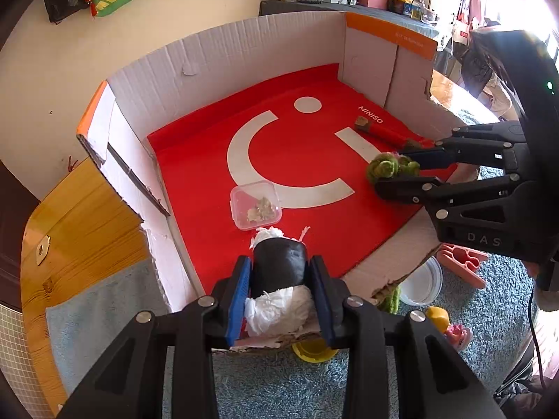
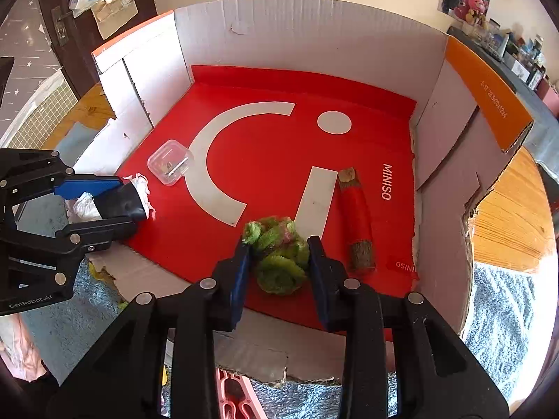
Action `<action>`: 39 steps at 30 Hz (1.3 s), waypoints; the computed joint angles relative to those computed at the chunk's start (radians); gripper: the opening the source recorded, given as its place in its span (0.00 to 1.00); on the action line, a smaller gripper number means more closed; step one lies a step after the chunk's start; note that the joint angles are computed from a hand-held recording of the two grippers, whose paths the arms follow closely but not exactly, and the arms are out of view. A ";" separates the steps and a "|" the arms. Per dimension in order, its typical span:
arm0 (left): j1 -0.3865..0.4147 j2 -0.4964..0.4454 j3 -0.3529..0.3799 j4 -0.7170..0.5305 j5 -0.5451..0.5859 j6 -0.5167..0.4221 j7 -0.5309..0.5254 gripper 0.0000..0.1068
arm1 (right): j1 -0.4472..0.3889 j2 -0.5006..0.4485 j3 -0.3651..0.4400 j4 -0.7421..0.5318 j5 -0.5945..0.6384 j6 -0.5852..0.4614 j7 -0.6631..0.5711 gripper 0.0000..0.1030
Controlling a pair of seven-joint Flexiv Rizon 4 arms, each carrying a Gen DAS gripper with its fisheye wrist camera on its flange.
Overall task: Organize objects
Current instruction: 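Carry the lettuce toy and black figure into the red-lined box with both tools, then open both tools, releasing the lettuce toy and figure inside the box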
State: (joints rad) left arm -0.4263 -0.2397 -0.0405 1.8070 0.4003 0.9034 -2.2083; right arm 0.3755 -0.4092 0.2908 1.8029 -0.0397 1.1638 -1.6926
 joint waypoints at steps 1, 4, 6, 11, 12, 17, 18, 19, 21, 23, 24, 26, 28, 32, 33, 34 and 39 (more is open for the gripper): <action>0.000 0.000 0.000 0.000 -0.001 0.000 0.001 0.34 | 0.002 0.000 -0.002 0.000 -0.002 0.000 0.001 0.30; -0.002 0.001 0.002 -0.001 0.006 -0.005 -0.006 0.37 | 0.004 0.000 -0.004 0.000 -0.006 -0.003 0.005 0.30; -0.001 0.002 0.002 0.001 0.009 -0.003 -0.010 0.39 | 0.003 0.000 -0.001 0.000 -0.005 -0.004 0.002 0.36; 0.006 0.003 0.000 0.010 -0.005 0.008 -0.006 0.40 | 0.014 0.009 -0.009 0.023 -0.026 0.036 0.007 0.71; 0.006 0.002 0.001 0.009 -0.003 0.008 -0.007 0.40 | 0.011 0.008 -0.004 0.020 -0.022 0.034 0.004 0.71; 0.008 0.003 0.001 0.012 -0.008 0.014 -0.006 0.42 | 0.003 0.010 0.009 0.016 -0.009 0.027 -0.006 0.71; 0.009 0.005 0.001 0.016 -0.012 0.021 -0.005 0.43 | 0.004 0.011 0.009 0.016 -0.008 0.024 -0.007 0.71; 0.011 0.006 0.000 0.019 -0.016 0.028 -0.003 0.46 | 0.003 0.012 0.010 0.016 -0.006 0.024 -0.009 0.71; 0.009 0.007 0.001 0.018 -0.014 0.029 -0.004 0.47 | 0.003 0.014 0.013 0.018 -0.002 0.023 -0.014 0.71; 0.006 0.008 0.001 0.015 -0.008 0.029 -0.008 0.47 | 0.002 0.017 0.015 0.019 0.004 0.023 -0.018 0.71; 0.004 0.008 0.001 0.013 -0.004 0.028 -0.013 0.47 | 0.002 0.018 0.016 0.021 0.006 0.022 -0.020 0.71; 0.002 0.010 0.000 0.012 -0.001 0.026 -0.015 0.47 | 0.005 0.024 0.014 0.027 0.005 0.025 -0.020 0.71; -0.005 0.012 0.001 0.007 0.015 0.017 -0.027 0.47 | 0.007 0.030 0.012 0.033 0.005 0.030 -0.018 0.71; -0.011 0.023 0.002 0.004 0.039 0.010 -0.054 0.51 | 0.005 0.043 0.014 0.044 0.012 0.037 -0.017 0.71; -0.011 0.026 0.002 0.005 0.041 0.011 -0.061 0.52 | 0.004 0.046 0.015 0.046 0.014 0.039 -0.017 0.71; -0.010 0.031 0.000 0.009 0.041 0.010 -0.065 0.52 | 0.004 0.048 0.016 0.046 0.016 0.039 -0.017 0.71; -0.015 0.054 -0.007 0.011 0.074 -0.007 -0.100 0.53 | -0.002 0.067 0.019 0.058 0.030 0.054 -0.021 0.71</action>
State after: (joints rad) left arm -0.4412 -0.1853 -0.0477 1.8177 0.4742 0.8959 -2.3086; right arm 0.3732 -0.3426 0.3098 1.8610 -0.0092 1.2175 -1.7132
